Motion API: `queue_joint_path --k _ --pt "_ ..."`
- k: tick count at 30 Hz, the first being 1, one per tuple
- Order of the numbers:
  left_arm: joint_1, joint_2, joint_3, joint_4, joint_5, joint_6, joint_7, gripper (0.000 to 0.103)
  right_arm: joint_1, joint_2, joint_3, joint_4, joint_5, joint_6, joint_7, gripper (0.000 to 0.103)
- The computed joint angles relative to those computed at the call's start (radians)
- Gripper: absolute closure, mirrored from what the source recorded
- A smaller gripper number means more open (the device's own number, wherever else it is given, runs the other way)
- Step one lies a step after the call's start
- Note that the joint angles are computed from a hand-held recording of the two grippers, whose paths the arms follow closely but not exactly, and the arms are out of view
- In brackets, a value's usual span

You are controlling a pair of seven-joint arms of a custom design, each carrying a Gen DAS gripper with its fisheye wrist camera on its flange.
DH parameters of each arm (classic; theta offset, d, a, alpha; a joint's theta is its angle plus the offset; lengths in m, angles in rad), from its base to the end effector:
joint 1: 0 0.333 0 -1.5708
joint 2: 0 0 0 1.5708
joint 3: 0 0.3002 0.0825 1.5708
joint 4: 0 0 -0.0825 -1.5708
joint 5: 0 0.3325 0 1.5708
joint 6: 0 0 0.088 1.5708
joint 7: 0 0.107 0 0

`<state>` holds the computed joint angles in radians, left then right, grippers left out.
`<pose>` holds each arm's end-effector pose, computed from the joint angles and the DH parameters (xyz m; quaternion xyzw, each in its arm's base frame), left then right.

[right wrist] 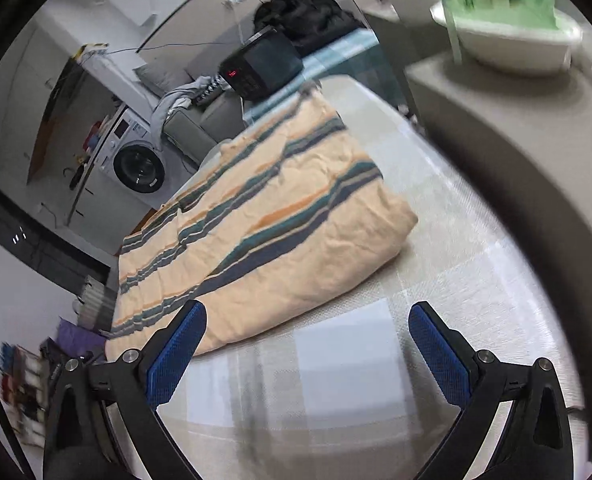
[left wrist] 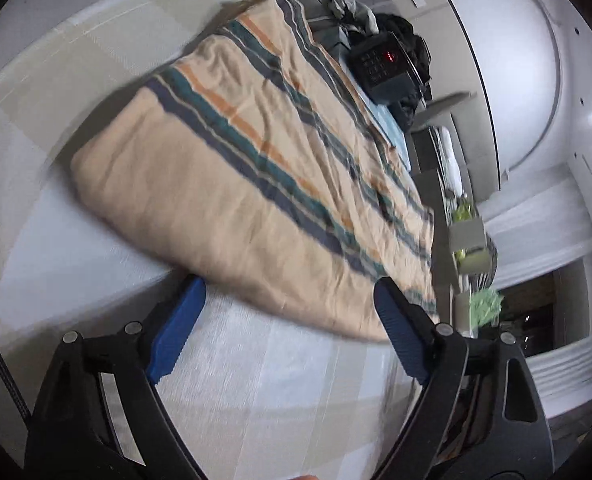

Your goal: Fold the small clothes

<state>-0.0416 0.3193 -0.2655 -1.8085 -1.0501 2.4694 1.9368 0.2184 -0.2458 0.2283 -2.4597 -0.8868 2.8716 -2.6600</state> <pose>0.5919 -0.1698 0.4201 0.6705 -0.6022 0.3946 0.1790 0.3819 0.2357 0.4581 -0.3452 0.8562 -0.1125 0.3676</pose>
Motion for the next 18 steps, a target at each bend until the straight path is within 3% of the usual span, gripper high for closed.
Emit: queue_joint_path --k 2,4,5,9,13,16,18 --pt "-0.004 0.029 0.000 0.035 -0.008 0.021 -0.019 0.020 -0.055 0.027 0.007 -0.004 -0.092 0.089 0.112 0.000" --pt "-0.021 0.054 0.008 0.064 0.024 0.070 -0.081 0.038 -0.093 0.056 0.004 0.007 -0.177 0.151 0.207 0.000" --pt "-0.024 0.066 0.009 0.077 0.040 0.086 -0.108 0.042 -0.108 0.070 0.003 0.017 -0.224 0.169 0.256 0.000" --pt "-0.016 0.098 -0.007 0.099 0.050 0.148 -0.164 0.076 -0.083 0.093 -0.035 0.049 -0.244 0.136 0.264 0.001" --pt "0.004 0.120 -0.030 0.108 0.035 0.201 -0.167 0.092 -0.057 0.122 -0.058 0.090 -0.272 0.070 0.278 0.013" --pt "0.020 0.110 -0.041 0.080 0.017 0.239 -0.145 0.095 -0.010 0.132 -0.068 0.111 -0.191 -0.048 0.232 0.048" --pt "0.024 0.104 -0.042 0.071 0.020 0.252 -0.134 0.097 0.012 0.154 -0.078 0.130 -0.139 -0.094 0.189 0.085"
